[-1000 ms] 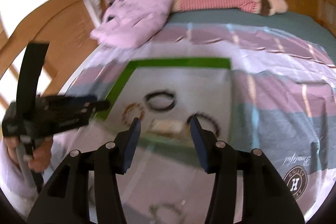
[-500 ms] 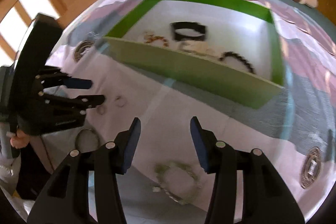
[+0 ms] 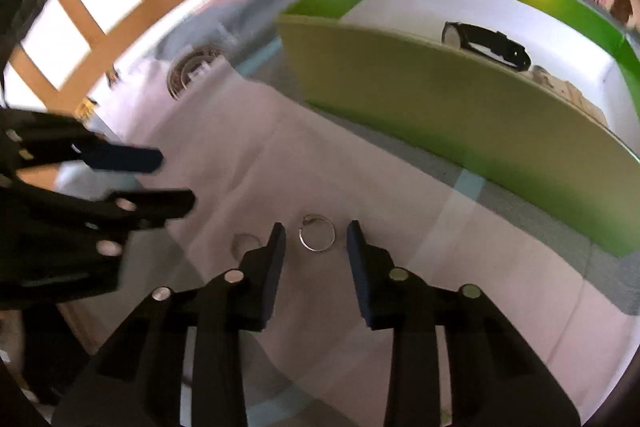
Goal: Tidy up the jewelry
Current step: 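Move both grippers toward the small silver rings on the cover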
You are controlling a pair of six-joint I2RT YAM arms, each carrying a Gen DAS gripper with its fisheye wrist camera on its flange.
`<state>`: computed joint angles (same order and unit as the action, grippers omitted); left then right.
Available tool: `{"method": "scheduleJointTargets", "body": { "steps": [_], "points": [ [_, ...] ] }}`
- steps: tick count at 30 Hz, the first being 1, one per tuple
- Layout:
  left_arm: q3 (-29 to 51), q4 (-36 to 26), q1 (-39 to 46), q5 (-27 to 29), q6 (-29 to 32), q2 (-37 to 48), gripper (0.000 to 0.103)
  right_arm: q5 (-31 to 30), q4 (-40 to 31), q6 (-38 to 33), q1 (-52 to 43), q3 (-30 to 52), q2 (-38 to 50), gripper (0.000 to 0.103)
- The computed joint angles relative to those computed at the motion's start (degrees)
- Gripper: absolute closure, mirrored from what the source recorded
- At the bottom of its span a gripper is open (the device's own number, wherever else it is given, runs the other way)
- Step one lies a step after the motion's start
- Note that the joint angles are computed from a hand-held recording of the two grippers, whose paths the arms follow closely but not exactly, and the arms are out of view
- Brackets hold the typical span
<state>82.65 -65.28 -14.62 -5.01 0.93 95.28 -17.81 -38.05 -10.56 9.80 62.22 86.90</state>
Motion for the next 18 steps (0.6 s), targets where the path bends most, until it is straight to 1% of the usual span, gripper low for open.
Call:
{"method": "scheduleJointTargets", "body": {
  "steps": [1,2,3,4,6,9,11,14,15,16,18],
  "points": [
    [-0.32,0.26,-0.22,0.11,0.22,-0.17,0.060,0.84,0.16,-0.80,0.40,-0.39,-0.53,0.082],
    [-0.61,0.53,-0.73,0.08,0.20,-0.23,0.058,3.40,0.15,-1.38,0.95,-0.55,-1.04,0.088],
    [-0.96,0.87,-0.88,0.04,0.48,-0.29,0.057,4.46,-0.52,-1.44,0.65,-0.05,-1.05,0.099],
    [-0.96,1.15,-1.73,-0.23,0.17,0.02,0.056,4.19,-1.40,-1.38,-0.17,0.62,-0.74,0.103],
    [-2.09,1.74,-3.01,-0.12,0.04,-0.40,0.056,5.07,-4.85,-1.91,-2.64,2.88,-0.07,0.103],
    [-3.77,3.13,-5.16,-0.33,0.44,-0.99,0.056,8.01,-7.68,-4.89,-6.29,2.91,-1.78,0.103],
    [-4.88,4.57,-6.65,-0.50,0.27,-1.16,0.056,7.19,-9.77,-7.24,-10.48,2.39,-2.96,0.103],
    [-6.13,6.45,-8.18,-0.95,0.45,-0.94,0.058,5.04,-12.04,-6.52,-13.85,4.37,-1.68,0.103],
    [-6.96,6.90,-8.89,-1.29,0.19,-1.18,0.065,3.20,-12.28,-6.27,-14.44,4.95,-1.36,0.102],
    [-7.30,7.20,-9.30,-1.17,0.41,-1.05,0.069,2.26,-12.48,-6.26,-14.61,5.17,-1.31,0.094],
    [-7.24,7.48,-10.42,-1.41,-0.19,-1.19,0.077,2.41,-12.29,-6.54,-14.47,4.43,-2.46,0.084]
  ]
}}
